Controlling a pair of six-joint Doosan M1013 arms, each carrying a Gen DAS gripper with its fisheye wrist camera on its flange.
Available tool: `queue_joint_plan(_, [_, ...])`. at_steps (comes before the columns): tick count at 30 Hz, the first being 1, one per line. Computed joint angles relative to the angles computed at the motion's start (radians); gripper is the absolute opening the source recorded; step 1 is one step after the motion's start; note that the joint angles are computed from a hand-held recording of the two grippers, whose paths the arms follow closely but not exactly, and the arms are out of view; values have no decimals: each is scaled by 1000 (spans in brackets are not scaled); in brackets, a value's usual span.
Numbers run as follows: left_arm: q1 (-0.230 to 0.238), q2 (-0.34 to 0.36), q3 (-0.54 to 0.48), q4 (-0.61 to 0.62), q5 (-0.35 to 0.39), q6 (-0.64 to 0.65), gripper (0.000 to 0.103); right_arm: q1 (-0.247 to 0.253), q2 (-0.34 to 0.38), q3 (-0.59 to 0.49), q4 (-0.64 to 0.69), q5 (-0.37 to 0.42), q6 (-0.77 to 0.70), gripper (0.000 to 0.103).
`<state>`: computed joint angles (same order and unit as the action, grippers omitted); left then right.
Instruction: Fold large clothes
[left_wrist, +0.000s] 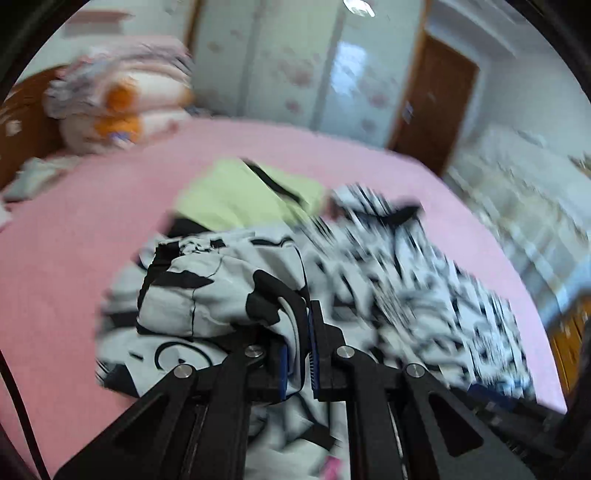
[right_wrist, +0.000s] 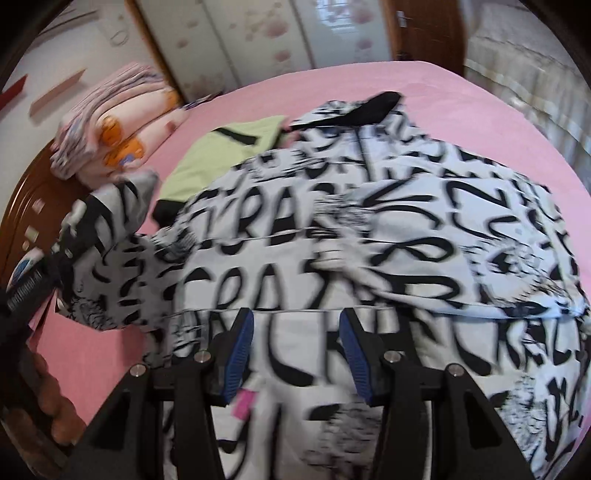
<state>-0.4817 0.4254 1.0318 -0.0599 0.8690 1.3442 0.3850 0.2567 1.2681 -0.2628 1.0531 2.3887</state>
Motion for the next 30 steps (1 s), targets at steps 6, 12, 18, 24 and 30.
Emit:
queue_joint_plan(6, [-69,72,-30,5,196,41,35,-59,-65,98,9,24,53,49])
queue_joint_plan(12, [-74,25,42,-23,185,79,74,-87,-91,151,61,13,36,49])
queue_joint_plan(18, [-22,-7,30,-150,224,140,77,-85,-84,141,91,-29,9,49])
queue_joint_plan(24, [27,-26,30,-311,266,202,86,-64,-63,102,100,-45,-36,49])
queue_joint_plan(30, [49,-86,89,-251,209,170,86,-38,-41,64,115,-33,-108,49])
